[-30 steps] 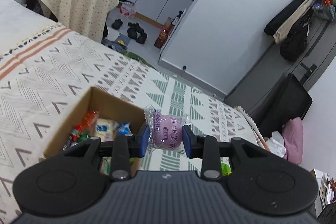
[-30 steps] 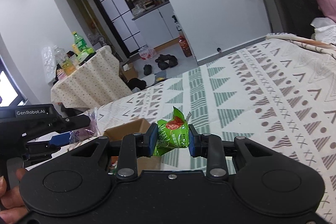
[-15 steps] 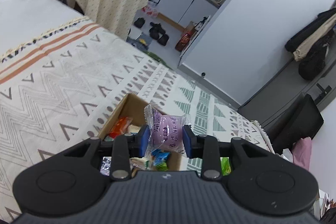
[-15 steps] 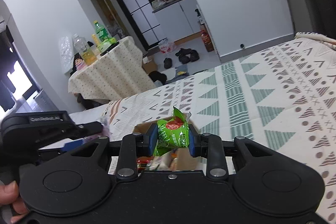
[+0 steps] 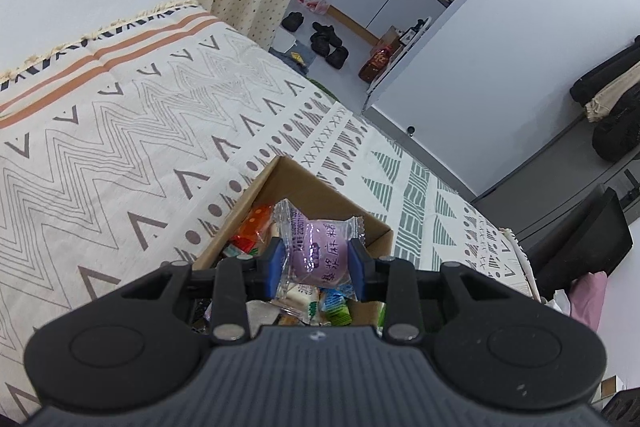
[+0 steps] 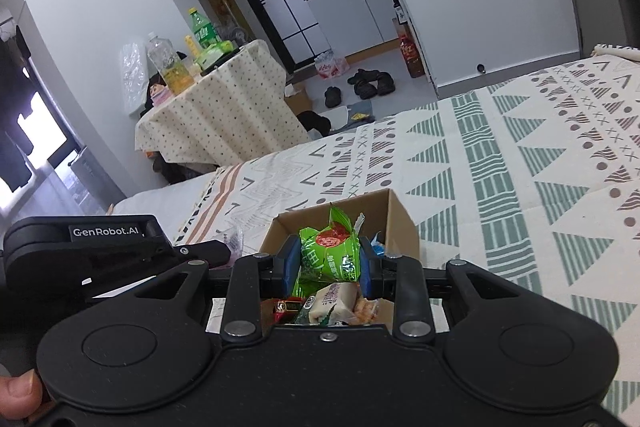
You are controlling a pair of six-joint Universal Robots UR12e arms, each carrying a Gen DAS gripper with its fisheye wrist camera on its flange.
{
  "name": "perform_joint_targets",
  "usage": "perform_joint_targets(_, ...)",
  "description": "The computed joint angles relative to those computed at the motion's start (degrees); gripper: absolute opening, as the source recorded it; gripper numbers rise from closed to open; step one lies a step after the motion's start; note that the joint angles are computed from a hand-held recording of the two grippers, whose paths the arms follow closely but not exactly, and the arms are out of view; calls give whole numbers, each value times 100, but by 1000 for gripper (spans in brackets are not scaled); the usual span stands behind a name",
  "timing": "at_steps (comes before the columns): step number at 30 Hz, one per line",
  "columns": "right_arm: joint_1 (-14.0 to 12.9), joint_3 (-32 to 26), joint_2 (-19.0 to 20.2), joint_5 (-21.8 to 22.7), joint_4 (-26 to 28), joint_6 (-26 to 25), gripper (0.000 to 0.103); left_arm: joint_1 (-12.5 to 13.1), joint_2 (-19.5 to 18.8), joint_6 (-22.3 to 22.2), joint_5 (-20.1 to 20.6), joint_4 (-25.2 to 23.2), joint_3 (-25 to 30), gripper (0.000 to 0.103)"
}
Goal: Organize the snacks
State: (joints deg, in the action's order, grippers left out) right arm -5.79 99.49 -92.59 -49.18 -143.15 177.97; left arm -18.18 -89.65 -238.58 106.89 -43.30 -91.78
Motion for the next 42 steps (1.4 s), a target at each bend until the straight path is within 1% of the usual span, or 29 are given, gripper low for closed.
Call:
perform_joint_targets(3, 75, -1, 40, -120, 6, -77, 30, 19, 0, -54, -29, -28, -13, 33)
perform_joint_targets(5, 117, -30, 75, -195, 129, -150, 33, 35, 5, -128, -86, -50, -27, 33)
perform_joint_targets(6, 149, -30, 78, -307, 151, -177, 33, 31, -2, -133, -74, -89, -16, 33)
perform_joint_targets(7, 162, -22, 69, -394, 176, -216, 36, 27, -10, -131, -55, -119, -6, 33)
perform_joint_targets(8, 155, -11, 54, -427, 211, -235, 38, 24, -19, -136, -46, -136, 0, 33)
perform_joint_targets(10, 103, 28, 14, -408, 242, -218, 51, 17, -33, -137, -39, -176, 15, 34)
perform_joint_targets(13, 12, 81, -51, -462, 238, -197, 55, 2, -79, -112, 4, -260, 58, 34)
perform_joint_targets(16, -112, 108, -98, -454, 296, -74, 59, -10, -115, -115, 17, -219, 63, 36)
perform_joint_targets(17, -149, 124, -120, -458, 301, -38, 59, -14, -123, -133, 12, -252, 81, 40)
perform_joint_targets(18, -183, 135, -138, -461, 316, -11, 61, -20, -127, -146, 17, -261, 93, 48)
perform_joint_targets(19, -224, 154, -165, -445, 331, -6, 62, -33, -130, -163, 52, -278, 105, 52)
perform_joint_targets(20, -263, 177, -193, -434, 344, -17, 63, -56, -139, -182, 128, -303, 124, 60)
perform_joint_targets(21, -288, 188, -210, -446, 357, -28, 63, -88, -149, -189, 229, -322, 144, 65)
perform_joint_targets(23, -363, 221, -265, -450, 419, -66, 64, -148, -186, -155, 384, -425, 219, 71)
perform_joint_targets(29, -624, 226, -373, -362, 628, -69, 66, -259, -287, -1, 282, -801, 503, 72)
perform_joint_targets(32, -755, 202, -423, -269, 686, -124, 73, -384, -311, 127, 360, -958, 632, 80)
perform_joint_targets(33, -798, 194, -432, -234, 706, -148, 75, -427, -315, 135, 384, -1034, 679, 81)
perform_joint_targets(36, -909, 169, -474, -101, 758, -167, 79, -522, -299, 210, 348, -1149, 760, 82)
perform_joint_targets(41, -1093, 156, -576, 106, 790, -126, 88, -664, -258, 120, 318, -1460, 898, 85)
perform_joint_targets(42, -1124, 156, -596, 142, 782, -113, 91, -690, -251, 99, 319, -1550, 937, 86)
